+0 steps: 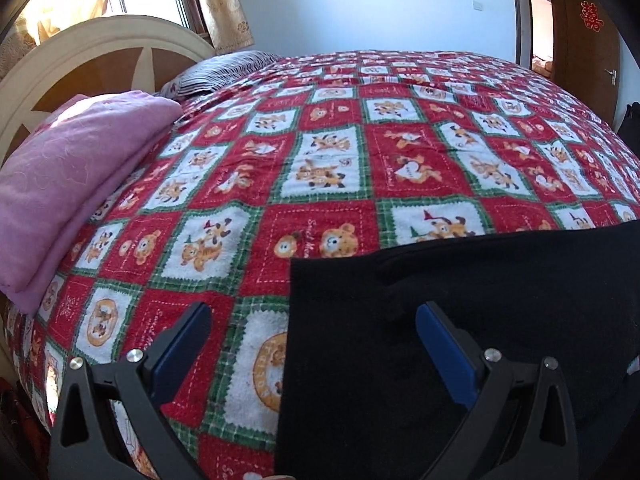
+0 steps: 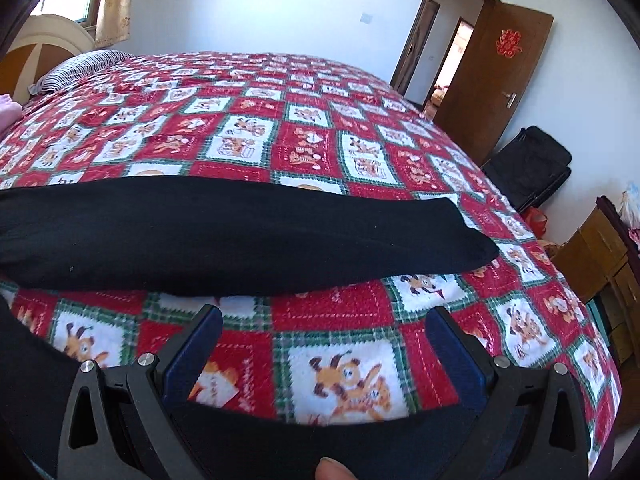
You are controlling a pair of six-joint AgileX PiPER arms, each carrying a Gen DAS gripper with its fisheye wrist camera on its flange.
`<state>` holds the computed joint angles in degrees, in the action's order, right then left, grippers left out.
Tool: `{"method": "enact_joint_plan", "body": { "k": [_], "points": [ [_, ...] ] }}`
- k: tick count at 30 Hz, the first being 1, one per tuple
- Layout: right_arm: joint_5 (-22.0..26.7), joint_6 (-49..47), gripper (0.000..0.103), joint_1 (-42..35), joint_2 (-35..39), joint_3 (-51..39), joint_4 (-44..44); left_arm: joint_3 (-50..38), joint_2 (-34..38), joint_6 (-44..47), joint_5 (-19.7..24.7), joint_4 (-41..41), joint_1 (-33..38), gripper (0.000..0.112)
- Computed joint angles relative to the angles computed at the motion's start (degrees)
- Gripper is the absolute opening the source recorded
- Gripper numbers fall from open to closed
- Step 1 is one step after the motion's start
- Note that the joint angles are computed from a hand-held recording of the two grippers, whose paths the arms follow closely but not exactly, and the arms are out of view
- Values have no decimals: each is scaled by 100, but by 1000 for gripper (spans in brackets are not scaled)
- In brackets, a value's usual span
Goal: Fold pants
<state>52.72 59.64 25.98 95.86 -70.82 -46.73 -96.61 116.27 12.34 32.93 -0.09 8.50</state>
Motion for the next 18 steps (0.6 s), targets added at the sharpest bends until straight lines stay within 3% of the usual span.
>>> {"method": "enact_joint_plan", "body": {
  "k": [6, 13, 16, 18],
  "points": [
    [-315, -724, 102, -993, 46, -266, 420, -458, 351, 349, 309, -233, 75, 103],
    [-669, -1593, 102, -2118, 281, -625, 1573, -1367, 824, 1207, 1144, -1326, 318, 84],
    [-841, -1707, 100, -2400, 306, -620, 1815, -1609, 928, 1269, 1202, -1560, 367, 79],
    [-917, -1845, 91, -2566, 380, -673, 2024, -1852, 1058, 1314, 1332, -1654, 378, 68]
  ]
}}
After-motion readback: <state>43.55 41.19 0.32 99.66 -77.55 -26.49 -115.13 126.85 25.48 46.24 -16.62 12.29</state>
